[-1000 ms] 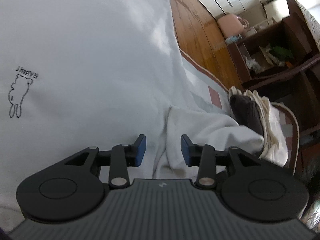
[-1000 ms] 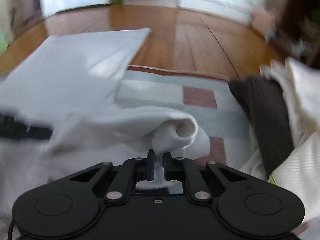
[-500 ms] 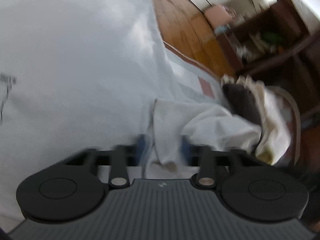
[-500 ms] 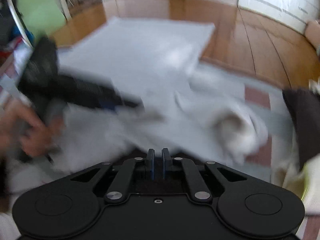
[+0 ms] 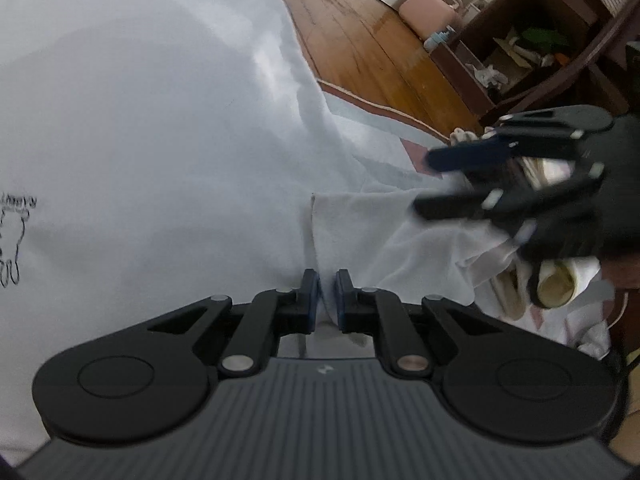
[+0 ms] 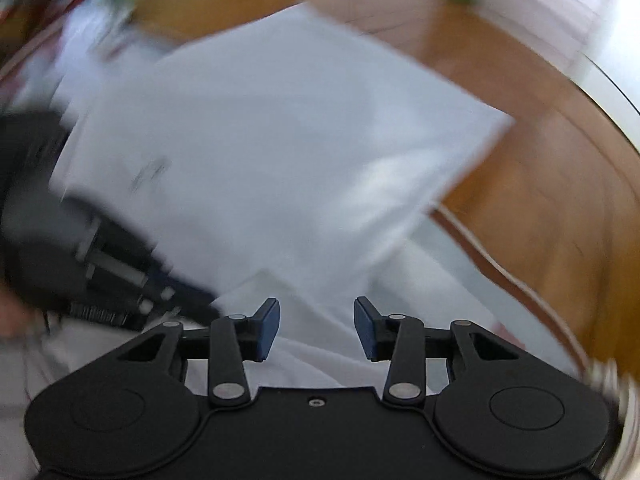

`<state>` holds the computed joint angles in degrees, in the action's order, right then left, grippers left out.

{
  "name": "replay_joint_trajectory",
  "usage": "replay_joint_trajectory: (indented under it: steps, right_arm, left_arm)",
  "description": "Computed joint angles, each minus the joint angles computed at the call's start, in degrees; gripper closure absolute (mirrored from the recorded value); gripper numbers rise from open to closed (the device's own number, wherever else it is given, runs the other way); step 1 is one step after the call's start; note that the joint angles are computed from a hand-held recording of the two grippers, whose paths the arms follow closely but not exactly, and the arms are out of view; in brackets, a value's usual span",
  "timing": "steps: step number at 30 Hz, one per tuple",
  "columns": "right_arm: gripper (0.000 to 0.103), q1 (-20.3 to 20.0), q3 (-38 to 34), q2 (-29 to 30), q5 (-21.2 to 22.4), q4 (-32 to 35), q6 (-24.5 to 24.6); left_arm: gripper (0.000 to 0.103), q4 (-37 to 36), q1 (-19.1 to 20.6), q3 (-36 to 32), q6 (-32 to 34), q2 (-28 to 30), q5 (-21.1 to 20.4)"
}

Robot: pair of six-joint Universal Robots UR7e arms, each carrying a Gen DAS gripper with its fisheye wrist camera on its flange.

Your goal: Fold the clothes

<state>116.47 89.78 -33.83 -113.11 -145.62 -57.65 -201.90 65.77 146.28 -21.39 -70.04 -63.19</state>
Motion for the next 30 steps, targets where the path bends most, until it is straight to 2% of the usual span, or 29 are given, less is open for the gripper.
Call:
replay_joint_trajectory:
  steps: [3,5,7,10,13,15,16,18,19,20,22,24,26,30]
  right_arm:
    - [0.057,1.93,0.29,3.66,-6.31,-4.99,-7.93]
    - [0.056,2.28,0.09,5.2,-7.57,-5.86,-10.89]
    - [0.055,2.28,-1.38,6.62,-8.73,-2.93,-10.1]
    - [0.056,1.42,-1.35,6.54,-7.81,-2.66,-10.22]
    - [0.06,0.87,-2.57,6.19,-6.68,0.41,-4.23]
    - [0.067,0.54,-2.11,5.81,-5.85,0.38,-2.15]
    - [0.067,0.37,-1.6,5.56,-5.37,-0.03,-1.74]
    - [0.083,0.11,-0.9,5.21,-4.41,-0.03,-0.78]
    - [0.087,0.29,-0.29,5.01,-4.61,-0.83,-0.54]
    - [0.097,0.69,0.87,4.69,-5.31,-3.11,-0.96]
    - [0.097,1.17,3.85,3.06,-4.9,-9.59,-0.95]
    - [0.098,1.46,6.41,1.4,-4.03,-16.71,-0.35]
    - [0.098,2.14,8.28,-0.14,-4.75,-26.68,-0.54]
    - [0.098,3.14,6.79,-2.12,-9.03,-44.68,-0.89]
  left_arm:
    - [0.094,-0.87,2.49,-0.05,-2.48,-0.63,-4.37]
    - [0.094,-1.71,3.4,-0.09,-3.27,-0.51,-5.99]
    - [0.094,-2.34,3.63,0.0,-3.42,-0.33,-6.39]
    - [0.094,-2.95,3.5,0.19,-3.12,0.12,-6.42]
    - [0.094,-3.78,4.13,0.05,-4.43,1.32,-6.76]
    - [0.094,-5.36,5.34,0.03,-5.56,2.15,-8.46]
    - [0.094,-5.78,5.82,0.01,-6.3,2.19,-9.25]
    - [0.094,-6.08,6.24,0.11,-6.58,1.97,-9.66]
    - [0.094,-6.16,6.24,0.17,-6.46,1.83,-9.47]
    - [0.094,-6.12,6.05,0.19,-6.3,1.65,-9.02]
    - [0.088,-6.86,5.03,0.42,-5.63,1.19,-7.02]
    - [0.072,-9.02,3.79,0.93,-4.54,0.99,-4.87]
    - [0.064,-11.64,2.57,1.47,-3.26,0.95,-2.86]
    - [0.063,-14.12,1.1,1.93,-0.83,0.96,-1.12]
